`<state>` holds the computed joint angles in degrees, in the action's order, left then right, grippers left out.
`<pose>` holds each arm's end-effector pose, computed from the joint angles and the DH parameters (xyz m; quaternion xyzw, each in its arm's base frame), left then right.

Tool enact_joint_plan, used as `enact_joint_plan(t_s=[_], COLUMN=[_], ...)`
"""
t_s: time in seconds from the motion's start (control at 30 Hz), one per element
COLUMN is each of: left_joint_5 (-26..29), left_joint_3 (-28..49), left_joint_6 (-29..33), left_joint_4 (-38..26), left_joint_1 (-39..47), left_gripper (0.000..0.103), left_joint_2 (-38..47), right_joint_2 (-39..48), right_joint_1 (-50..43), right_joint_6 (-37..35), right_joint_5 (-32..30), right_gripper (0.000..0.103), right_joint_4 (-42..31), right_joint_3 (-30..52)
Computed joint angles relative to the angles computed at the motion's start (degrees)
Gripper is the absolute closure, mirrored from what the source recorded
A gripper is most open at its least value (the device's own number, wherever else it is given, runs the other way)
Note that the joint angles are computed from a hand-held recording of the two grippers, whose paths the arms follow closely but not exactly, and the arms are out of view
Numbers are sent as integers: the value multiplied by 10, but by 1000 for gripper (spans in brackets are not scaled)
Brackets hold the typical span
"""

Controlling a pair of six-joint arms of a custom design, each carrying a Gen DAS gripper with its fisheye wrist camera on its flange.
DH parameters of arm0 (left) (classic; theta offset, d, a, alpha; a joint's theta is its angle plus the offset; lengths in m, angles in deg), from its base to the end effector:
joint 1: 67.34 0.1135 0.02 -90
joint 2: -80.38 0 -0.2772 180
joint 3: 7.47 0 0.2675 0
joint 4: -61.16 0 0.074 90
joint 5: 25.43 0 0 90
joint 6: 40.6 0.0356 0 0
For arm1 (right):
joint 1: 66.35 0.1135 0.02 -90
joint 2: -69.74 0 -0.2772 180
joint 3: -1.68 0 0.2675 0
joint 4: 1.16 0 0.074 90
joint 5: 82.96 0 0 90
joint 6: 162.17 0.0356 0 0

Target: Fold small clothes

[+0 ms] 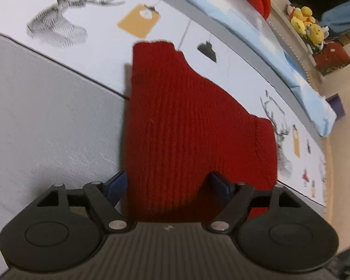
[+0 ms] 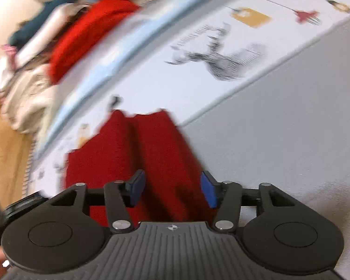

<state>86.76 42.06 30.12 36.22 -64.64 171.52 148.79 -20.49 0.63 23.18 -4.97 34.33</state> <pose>0.2684 -0.0008 0.1149 -0.1448 0.9507 -0.2152 0.1702 0.1611 0.1518 0.1088 0.2633 0.8943 0.2225 0.2854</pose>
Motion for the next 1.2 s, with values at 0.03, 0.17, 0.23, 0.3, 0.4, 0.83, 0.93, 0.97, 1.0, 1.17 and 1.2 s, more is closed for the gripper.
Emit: enact_joint_plan(t_s=[0.03, 0.17, 0.23, 0.3, 0.4, 0.83, 0.93, 0.97, 1.0, 1.17, 1.2], left_joint_5=[-6, -25, -36, -52, -96, -193, -191, -191, -192, -185, -179], left_joint_3=[-3, -17, -26, -26, -25, -96, -103, -102, -102, -101, -102], left_joint_6=[2, 8, 27, 56, 91, 260, 250, 246, 242, 247, 251], left_joint_4=[8, 43, 65, 62, 38, -11, -15, -19, -21, -35, -35], left_joint_1=[-5, -23, -31, -45, -62, -149, -146, -147, -147, -143, -140], left_gripper=[24, 42, 45, 44, 46, 44, 44, 44, 44, 44, 41], left_joint_2=[-1, -26, -48, -67, -89, -211, -221, -223, -225, -230, -228], right_joint_2=[25, 123, 136, 136, 141, 46, -1, 0, 9, 69, 81], right_joint_1=[-14, -27, 1, 15, 16, 103, 139, 140, 139, 118, 123], right_joint_6=[6, 23, -12, -36, -33, -62, -91, -94, -92, -105, -123], right_joint_5=[-24, -116, -100, -106, -114, 58, 116, 104, 88, -9, -7], right_gripper=[48, 46, 57, 73, 74, 70, 59, 59, 59, 89, 89], right_joint_4=[-1, 15, -11, 5, 21, -118, -56, -29, -11, 49, 35], right_joint_3=[8, 37, 64, 68, 61, 85, 56, 49, 47, 53, 66])
